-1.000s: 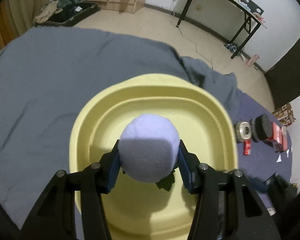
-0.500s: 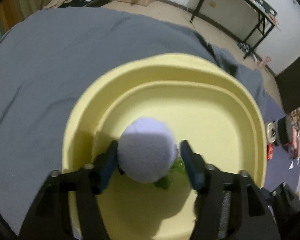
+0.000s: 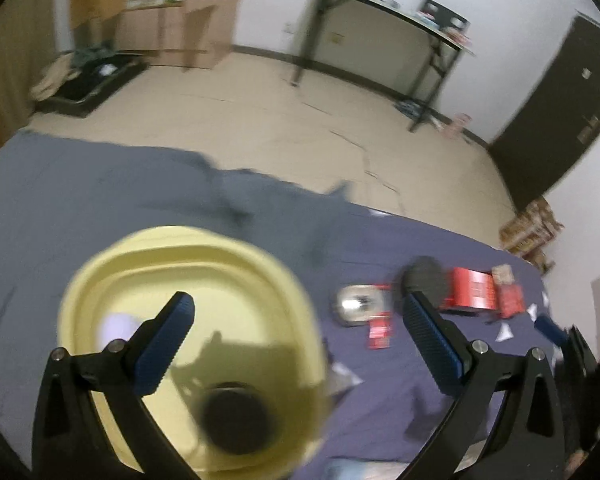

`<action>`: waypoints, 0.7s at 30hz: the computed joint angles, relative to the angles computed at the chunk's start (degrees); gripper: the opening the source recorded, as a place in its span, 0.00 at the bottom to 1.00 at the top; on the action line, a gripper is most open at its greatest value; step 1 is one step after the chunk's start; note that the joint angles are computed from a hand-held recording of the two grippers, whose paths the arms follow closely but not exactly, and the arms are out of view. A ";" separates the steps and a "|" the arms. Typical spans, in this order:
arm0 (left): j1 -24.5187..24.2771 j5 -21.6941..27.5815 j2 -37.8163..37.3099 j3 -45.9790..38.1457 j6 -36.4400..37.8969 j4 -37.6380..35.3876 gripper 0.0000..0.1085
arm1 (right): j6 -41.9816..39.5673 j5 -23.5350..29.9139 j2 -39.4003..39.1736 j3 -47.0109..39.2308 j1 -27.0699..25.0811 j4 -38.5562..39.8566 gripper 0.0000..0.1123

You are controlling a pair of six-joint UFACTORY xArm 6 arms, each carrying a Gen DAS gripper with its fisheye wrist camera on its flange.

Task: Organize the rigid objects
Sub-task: 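Grasp a black sponge jar with the left tool while the right tool grasps the red box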

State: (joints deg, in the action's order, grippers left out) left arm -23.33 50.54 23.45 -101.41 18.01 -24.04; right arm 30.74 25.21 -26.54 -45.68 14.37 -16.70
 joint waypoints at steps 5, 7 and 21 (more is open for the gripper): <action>-6.82 3.02 5.92 -6.91 -7.10 3.46 0.95 | -5.96 6.83 -12.86 9.73 -15.96 1.67 0.91; -9.67 4.12 9.03 -10.26 -9.80 8.55 0.95 | -10.02 7.07 -14.41 12.21 -21.64 5.72 0.91; -13.46 13.81 26.24 -31.51 -16.77 12.39 0.94 | -16.93 -2.01 2.17 8.24 -25.65 8.34 0.86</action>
